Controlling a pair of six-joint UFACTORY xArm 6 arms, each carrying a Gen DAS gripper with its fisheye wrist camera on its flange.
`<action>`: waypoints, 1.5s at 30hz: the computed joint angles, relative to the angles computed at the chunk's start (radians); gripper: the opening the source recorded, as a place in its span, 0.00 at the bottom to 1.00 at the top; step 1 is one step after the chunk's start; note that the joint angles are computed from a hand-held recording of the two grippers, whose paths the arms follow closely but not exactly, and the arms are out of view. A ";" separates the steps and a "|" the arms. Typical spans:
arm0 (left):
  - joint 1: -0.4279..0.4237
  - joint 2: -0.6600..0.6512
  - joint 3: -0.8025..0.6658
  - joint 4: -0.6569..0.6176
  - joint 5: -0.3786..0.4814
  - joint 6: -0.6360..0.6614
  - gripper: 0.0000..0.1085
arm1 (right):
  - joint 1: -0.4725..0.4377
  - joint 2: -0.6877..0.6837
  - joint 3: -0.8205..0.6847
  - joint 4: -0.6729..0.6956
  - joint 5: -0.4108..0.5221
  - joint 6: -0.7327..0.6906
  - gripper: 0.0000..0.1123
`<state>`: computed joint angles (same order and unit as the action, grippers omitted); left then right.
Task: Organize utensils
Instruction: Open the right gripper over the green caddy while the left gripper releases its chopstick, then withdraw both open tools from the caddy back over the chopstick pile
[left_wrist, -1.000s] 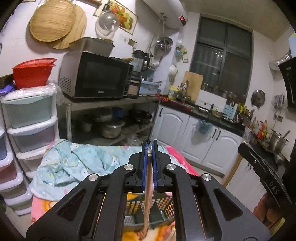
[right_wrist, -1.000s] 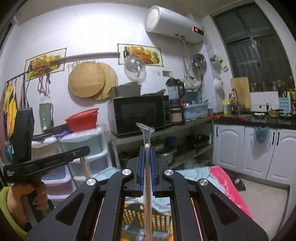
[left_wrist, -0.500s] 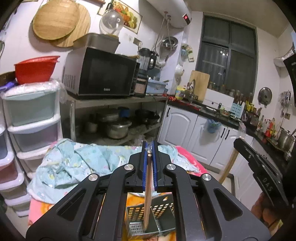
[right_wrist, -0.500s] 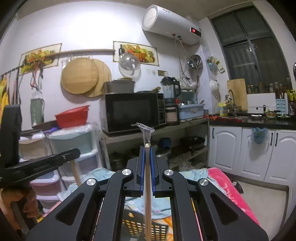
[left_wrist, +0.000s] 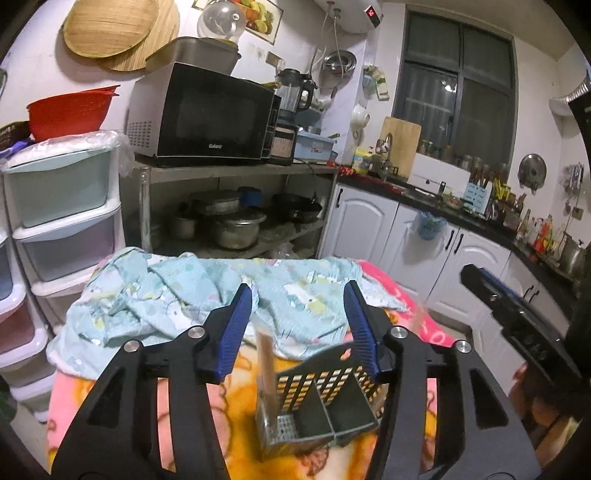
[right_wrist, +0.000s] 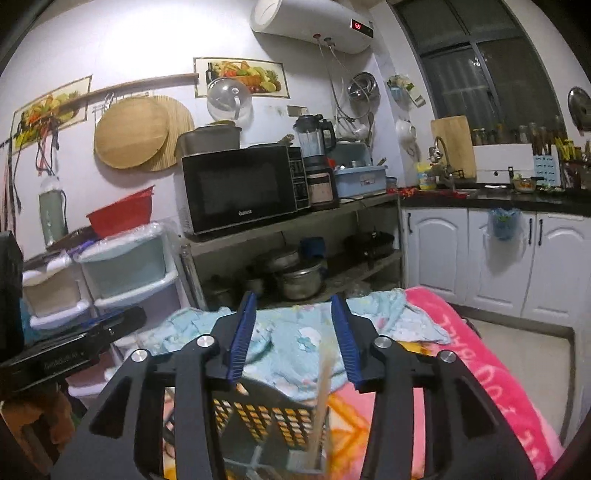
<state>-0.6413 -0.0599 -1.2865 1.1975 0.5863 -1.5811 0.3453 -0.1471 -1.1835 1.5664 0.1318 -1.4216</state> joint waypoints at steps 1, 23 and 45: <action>-0.008 -0.013 0.014 0.003 0.012 -0.001 0.47 | -0.004 -0.017 0.021 -0.044 0.005 0.040 0.44; -0.116 -0.243 0.249 -0.016 0.140 -0.124 0.85 | -0.112 -0.308 0.335 -0.549 0.133 0.495 0.71; -0.207 -0.263 0.327 -0.082 0.184 -0.119 0.85 | -0.133 -0.438 0.453 -0.672 0.242 0.575 0.76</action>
<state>-0.8486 -0.3224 -0.9596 1.1158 0.7702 -1.7006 0.2125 -0.5856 -0.7307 0.8942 0.3739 -0.8470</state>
